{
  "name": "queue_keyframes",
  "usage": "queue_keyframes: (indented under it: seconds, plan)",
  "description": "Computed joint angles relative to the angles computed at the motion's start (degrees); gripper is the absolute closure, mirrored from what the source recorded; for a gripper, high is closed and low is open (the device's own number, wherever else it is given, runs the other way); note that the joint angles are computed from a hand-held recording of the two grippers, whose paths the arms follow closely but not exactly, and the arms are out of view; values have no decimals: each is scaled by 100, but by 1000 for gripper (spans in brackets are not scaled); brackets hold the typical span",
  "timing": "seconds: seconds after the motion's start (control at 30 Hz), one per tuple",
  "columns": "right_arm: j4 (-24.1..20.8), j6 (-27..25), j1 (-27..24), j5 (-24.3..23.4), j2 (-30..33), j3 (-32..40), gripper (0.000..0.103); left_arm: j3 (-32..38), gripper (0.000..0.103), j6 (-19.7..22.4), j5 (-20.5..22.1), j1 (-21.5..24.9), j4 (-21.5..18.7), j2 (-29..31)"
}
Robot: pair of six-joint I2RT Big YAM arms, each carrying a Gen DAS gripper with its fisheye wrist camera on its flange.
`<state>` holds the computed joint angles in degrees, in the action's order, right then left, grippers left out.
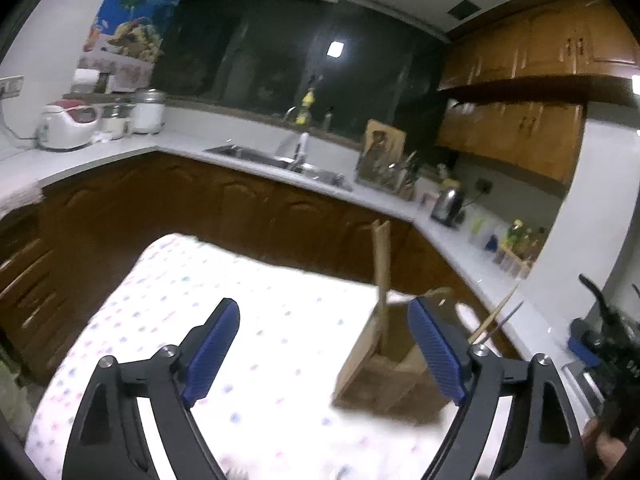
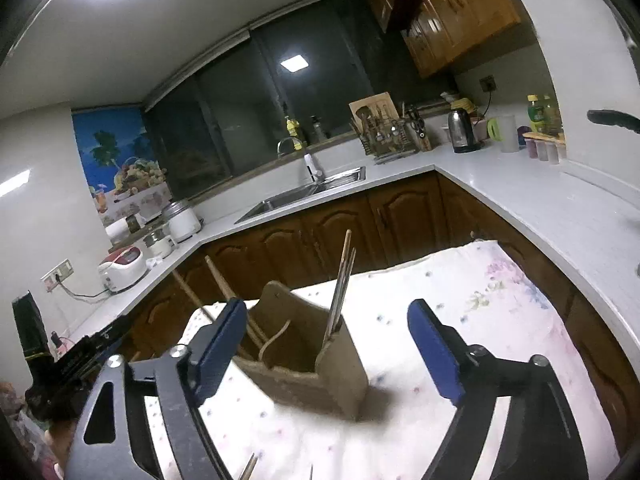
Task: Organize utensils
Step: 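Move both open tools back over the remaining utensils, then grasp a metal chopstick with the left tool while the right tool grasps a metal spoon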
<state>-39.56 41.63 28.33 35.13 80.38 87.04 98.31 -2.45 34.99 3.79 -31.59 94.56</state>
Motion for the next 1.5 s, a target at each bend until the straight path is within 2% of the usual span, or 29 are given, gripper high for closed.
queue_keyframes:
  seconds: [0.3, 0.57, 0.9, 1.07, 1.27, 1.5]
  plan:
    - [-509, 521, 596, 520, -330, -275, 14, -646, 16, 847, 43, 463, -804, -781]
    - [-1160, 1299, 1067, 793, -548, -555, 13, -842, 16, 1406, 123, 751, -1651, -1203]
    - [-1710, 1900, 1524, 952, -607, -668, 13, -946, 16, 1892, -31, 895, -2155, -1432]
    - [-1880, 2076, 1625, 797, -477, -664, 13, -911, 16, 2109, -176, 852, -2378, -1376]
    - [-1797, 2148, 1628, 505, -372, -778, 13, -841, 16, 2431, -366, 757, -2732, -1270]
    - [-1864, 2373, 1567, 246, -408, -979, 13, -745, 16, 2533, -561, 598, -2911, -1207]
